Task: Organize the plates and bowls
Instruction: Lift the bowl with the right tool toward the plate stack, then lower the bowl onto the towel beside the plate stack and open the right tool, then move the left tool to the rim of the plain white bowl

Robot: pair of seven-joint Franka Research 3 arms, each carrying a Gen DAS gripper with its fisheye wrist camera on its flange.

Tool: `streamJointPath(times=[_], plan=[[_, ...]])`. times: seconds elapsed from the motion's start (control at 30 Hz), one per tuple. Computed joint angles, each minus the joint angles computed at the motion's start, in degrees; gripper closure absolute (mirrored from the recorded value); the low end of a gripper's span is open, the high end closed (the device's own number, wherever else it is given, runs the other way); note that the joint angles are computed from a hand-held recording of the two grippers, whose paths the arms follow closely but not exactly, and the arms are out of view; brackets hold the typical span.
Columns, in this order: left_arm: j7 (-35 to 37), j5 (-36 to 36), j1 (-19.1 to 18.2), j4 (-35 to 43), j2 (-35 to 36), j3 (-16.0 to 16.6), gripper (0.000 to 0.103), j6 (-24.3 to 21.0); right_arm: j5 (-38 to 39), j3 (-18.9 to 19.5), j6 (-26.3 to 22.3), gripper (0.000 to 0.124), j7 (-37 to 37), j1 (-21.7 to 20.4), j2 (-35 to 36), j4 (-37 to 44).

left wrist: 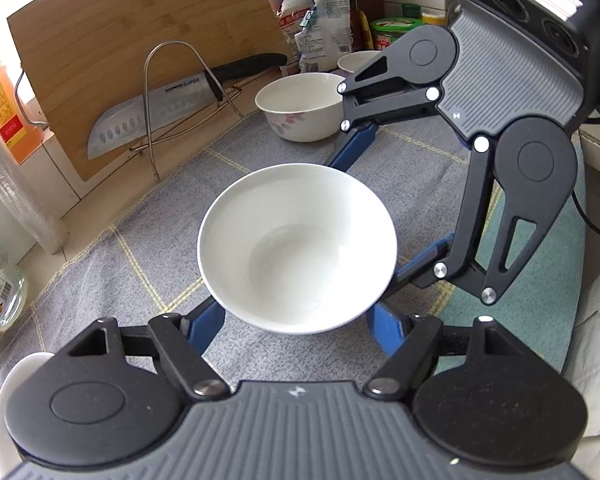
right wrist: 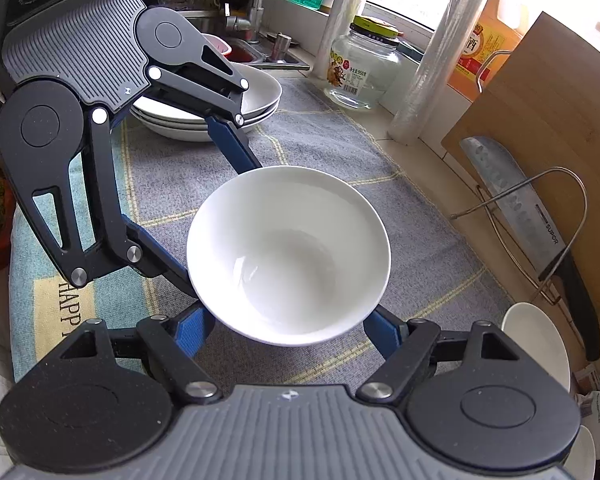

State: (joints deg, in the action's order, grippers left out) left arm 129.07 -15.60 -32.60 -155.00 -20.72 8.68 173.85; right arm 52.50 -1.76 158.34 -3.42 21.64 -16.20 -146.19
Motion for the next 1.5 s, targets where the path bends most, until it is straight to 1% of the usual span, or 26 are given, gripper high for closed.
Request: streamJointPath(times=[0.17, 0.33, 0.6, 0.63, 0.77, 0.83, 0.87, 0.9, 0.97, 1.0, 1.07, 1.1, 1.13, 1.2, 1.23, 1.3, 1.33, 1.5], plan=[[-0.7, 0.7, 1.6, 0.1, 0.2, -0.7, 0.026, -0.7, -0.5, 0.7, -0.2, 0.039, 1.1, 0.0, 1.9, 1.4], [0.3, -0.4, 1.4, -0.1, -0.5, 0.1, 0.026, -2.3, -1.7, 1.1, -2.3, 0.039, 2.7, -0.7, 2.2, 2.0], [2.9, -3.9, 1.6, 0.5, -0.2, -0.1, 0.025, -3.3, -2.0, 1.3, -2.9, 0.039, 3.4, -1.1, 2.3, 2.2], [2.9, -4.0, 1.9, 0.5, -0.2, -0.5, 0.022, -3.1, -1.8, 1.4, -2.6, 0.038, 3.3, -1.0, 2.3, 2.1], [3.8, -5.5, 1.4, 0.2, -0.1, -0.2, 0.018, -2.6, 0.2, 1.5, 0.4, 0.029, 2.1, -0.1, 2.3, 1.5], [3.9, -6.1, 1.1, -0.6, -0.5, -0.2, 0.011, -0.9, 1.1, 1.2, 0.5, 0.024, 1.7, 0.1, 2.1, 1.4], [3.8, -6.3, 0.6, -1.0, -0.8, 0.3, 0.01, -0.3, 1.6, 1.0, 0.3, 0.023, 1.9, 0.1, 1.9, 1.4], [3.5, -6.6, 0.0, -1.3, -1.3, 0.8, 0.009, -0.2, 1.9, 0.7, -0.3, 0.022, 2.1, 0.0, 1.8, 1.4], [1.8, -6.6, -0.2, -2.0, -2.2, 0.9, 0.009, 0.6, 2.2, 0.4, -1.4, 0.021, 3.0, -0.5, 1.3, 1.4], [0.3, -6.3, 0.2, -2.3, -2.6, 0.5, 0.009, 1.0, 2.1, 0.3, -2.2, 0.021, 3.9, -0.9, 1.0, 1.4], [-3.9, -4.9, 1.8, -2.9, -3.6, -1.3, 0.009, 1.6, 1.9, 0.2, -2.8, 0.021, 5.6, -1.6, 0.1, 0.8], [-5.3, -4.8, 1.4, -3.3, -4.3, -1.1, 0.008, 2.2, 1.6, 0.2, -2.8, 0.021, 6.5, -1.9, -0.4, 0.4], [-7.1, -4.5, 1.8, -3.6, -4.9, -1.7, 0.005, 2.4, 1.5, -0.1, -3.3, 0.021, 7.2, -2.2, -1.1, 0.0], [-12.3, -2.6, 5.1, -4.2, -5.6, -5.7, 0.005, 3.9, 2.2, -0.8, -3.8, 0.021, 7.6, -2.4, -2.7, -1.2], [-15.5, -1.4, 8.0, -4.3, -5.6, -9.0, 0.004, 4.6, 2.1, -0.9, -3.5, 0.021, 8.3, -2.8, -3.5, -1.9], [-23.6, 1.8, 16.9, -3.6, -5.5, -18.4, 0.004, 4.8, 1.5, -1.1, -2.2, 0.021, 9.6, -3.3, -4.7, -3.2], [-27.1, 2.8, 20.0, -3.3, -5.5, -21.9, 0.004, 5.1, 1.5, -1.3, -1.3, 0.021, 9.9, -3.4, -5.1, -3.8], [-41.1, 7.0, 31.2, 0.0, -4.4, -34.6, 0.003, 5.4, 1.7, -3.5, 2.5, 0.021, 12.0, -4.1, -6.7, -5.9]])
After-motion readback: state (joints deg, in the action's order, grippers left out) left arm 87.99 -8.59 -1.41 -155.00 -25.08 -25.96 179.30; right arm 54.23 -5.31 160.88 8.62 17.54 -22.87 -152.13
